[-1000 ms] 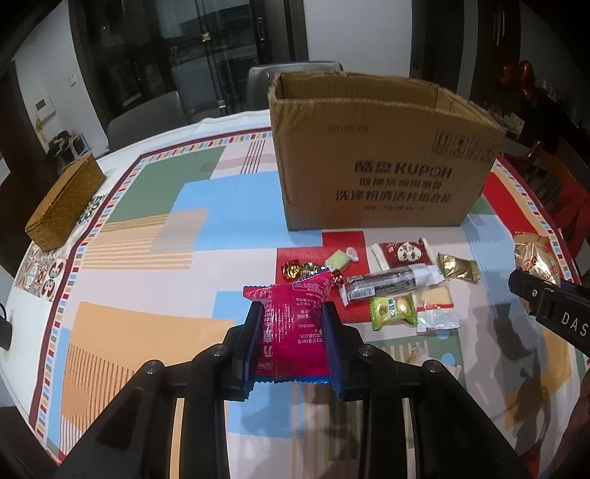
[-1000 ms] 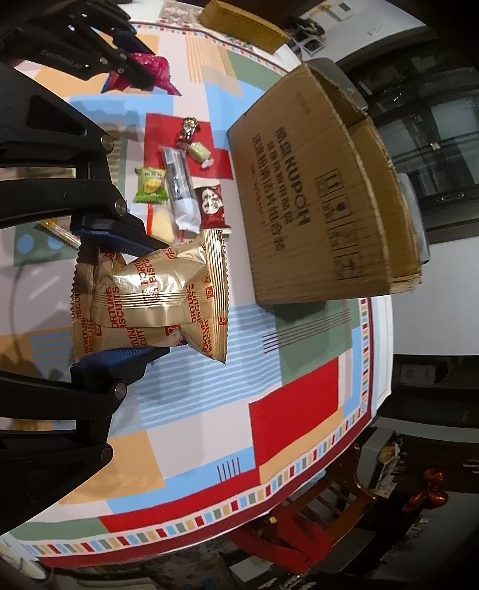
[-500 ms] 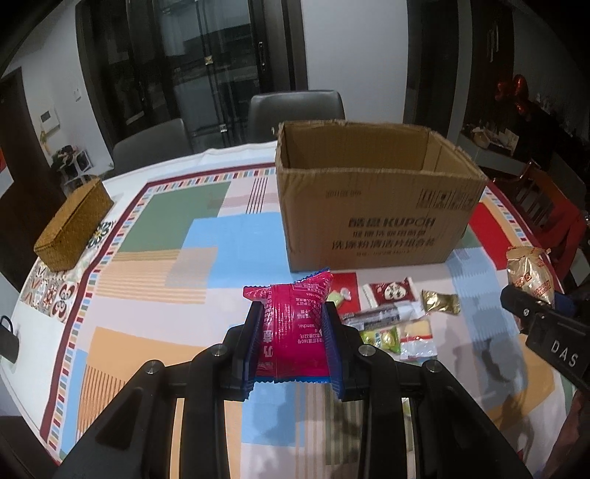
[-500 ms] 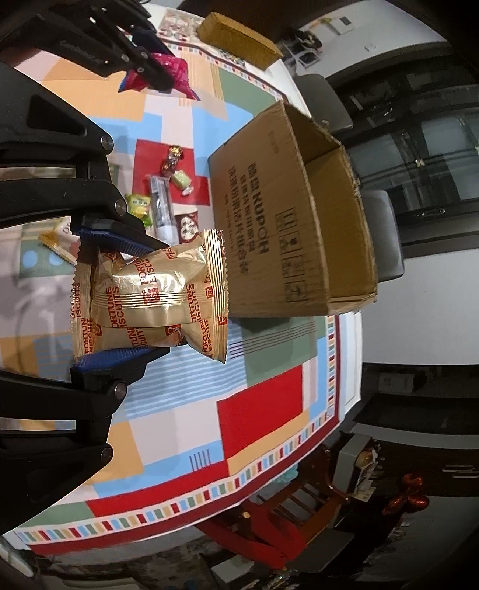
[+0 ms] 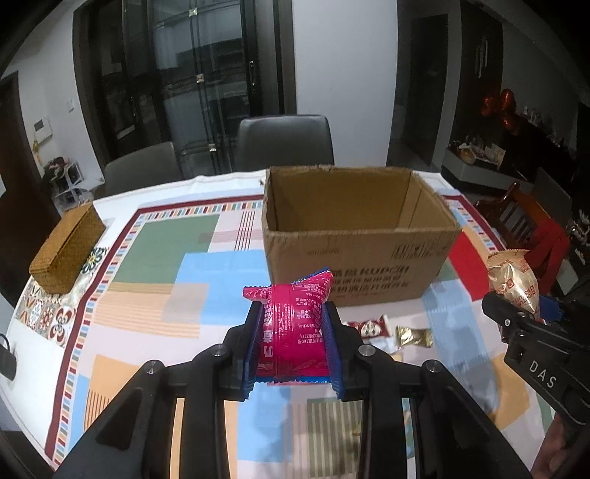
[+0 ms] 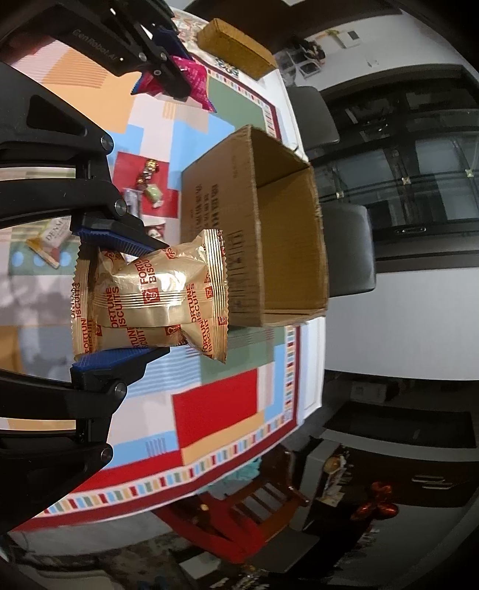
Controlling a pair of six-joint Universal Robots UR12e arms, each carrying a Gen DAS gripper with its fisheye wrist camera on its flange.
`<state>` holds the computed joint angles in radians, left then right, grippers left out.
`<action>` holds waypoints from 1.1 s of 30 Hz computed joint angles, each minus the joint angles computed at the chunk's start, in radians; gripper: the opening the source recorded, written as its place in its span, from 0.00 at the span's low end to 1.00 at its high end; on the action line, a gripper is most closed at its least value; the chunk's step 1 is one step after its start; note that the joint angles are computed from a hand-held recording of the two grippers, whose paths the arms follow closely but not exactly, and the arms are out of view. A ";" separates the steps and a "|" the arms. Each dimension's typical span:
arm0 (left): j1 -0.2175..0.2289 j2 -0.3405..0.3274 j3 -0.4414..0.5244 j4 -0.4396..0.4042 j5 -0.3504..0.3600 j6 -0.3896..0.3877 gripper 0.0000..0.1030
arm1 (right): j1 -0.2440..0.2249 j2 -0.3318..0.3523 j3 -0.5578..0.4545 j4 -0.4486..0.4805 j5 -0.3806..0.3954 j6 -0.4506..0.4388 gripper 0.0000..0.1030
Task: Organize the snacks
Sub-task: 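Carry the gold bag in the right tool while the left tool carries the pink bag over the box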
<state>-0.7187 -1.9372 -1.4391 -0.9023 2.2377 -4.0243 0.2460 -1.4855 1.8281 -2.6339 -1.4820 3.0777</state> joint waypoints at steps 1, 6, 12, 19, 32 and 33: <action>0.001 0.000 0.003 0.005 0.001 0.006 0.30 | 0.000 0.002 -0.006 -0.006 0.000 -0.003 0.45; 0.012 -0.005 0.023 0.024 0.009 0.038 0.30 | 0.000 0.012 -0.026 -0.028 0.004 0.000 0.45; 0.025 -0.017 0.053 0.044 0.017 0.080 0.30 | 0.004 0.026 -0.051 -0.047 0.004 0.002 0.45; 0.044 -0.028 0.066 0.066 -0.013 0.111 0.30 | 0.006 0.043 -0.076 -0.059 0.009 0.000 0.45; 0.082 -0.046 0.075 0.122 -0.056 0.164 0.30 | 0.010 0.098 -0.131 -0.064 0.056 -0.013 0.45; 0.086 -0.050 0.078 0.125 -0.058 0.169 0.30 | 0.010 0.106 -0.140 -0.061 0.059 -0.011 0.45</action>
